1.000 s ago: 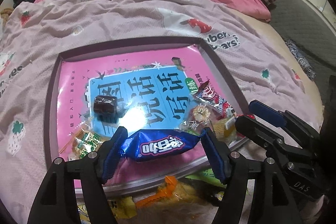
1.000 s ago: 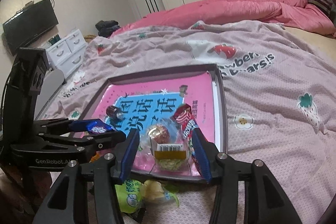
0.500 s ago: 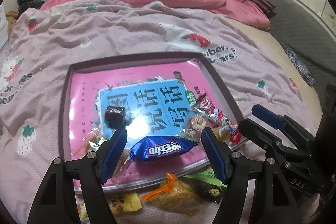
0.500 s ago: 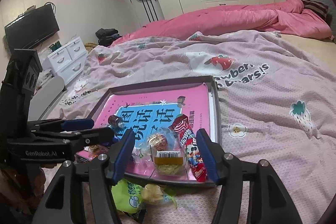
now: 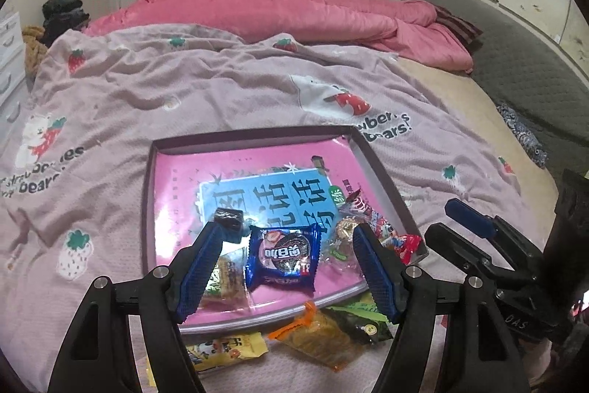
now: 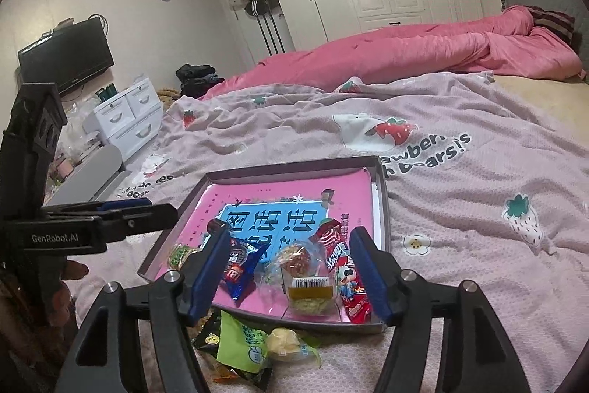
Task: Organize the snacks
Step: 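Withdraw both open tools from the tray toward the loose snacks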
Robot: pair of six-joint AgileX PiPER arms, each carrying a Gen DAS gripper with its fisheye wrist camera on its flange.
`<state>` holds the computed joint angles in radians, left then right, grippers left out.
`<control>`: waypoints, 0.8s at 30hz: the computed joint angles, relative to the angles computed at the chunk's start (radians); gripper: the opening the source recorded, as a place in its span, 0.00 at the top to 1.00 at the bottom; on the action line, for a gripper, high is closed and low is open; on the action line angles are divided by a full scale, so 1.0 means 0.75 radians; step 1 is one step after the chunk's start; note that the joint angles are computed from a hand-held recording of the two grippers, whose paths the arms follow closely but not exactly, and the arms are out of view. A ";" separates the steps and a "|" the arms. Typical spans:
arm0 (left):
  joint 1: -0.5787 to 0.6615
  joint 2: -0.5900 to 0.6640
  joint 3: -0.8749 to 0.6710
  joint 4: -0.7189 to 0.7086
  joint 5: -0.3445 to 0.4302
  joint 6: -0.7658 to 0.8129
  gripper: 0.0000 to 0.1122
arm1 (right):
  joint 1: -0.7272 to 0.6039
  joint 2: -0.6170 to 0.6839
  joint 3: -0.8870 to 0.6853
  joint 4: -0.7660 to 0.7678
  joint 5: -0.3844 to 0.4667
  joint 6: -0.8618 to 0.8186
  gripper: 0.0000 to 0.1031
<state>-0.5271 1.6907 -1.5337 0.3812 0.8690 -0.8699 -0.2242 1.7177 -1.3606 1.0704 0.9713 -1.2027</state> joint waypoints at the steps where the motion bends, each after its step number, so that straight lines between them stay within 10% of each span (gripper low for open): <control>1: -0.001 -0.010 0.004 0.004 0.003 -0.005 0.33 | -0.003 -0.005 0.001 0.001 0.005 -0.003 0.36; 24: -0.101 -0.137 0.077 0.144 0.119 -0.134 0.30 | -0.042 -0.168 0.174 -0.017 -0.084 -0.049 0.35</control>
<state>-0.6027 1.5879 -1.4758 0.4890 0.9584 -0.9703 -0.2558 1.5917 -1.2301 1.0578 0.9081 -1.2392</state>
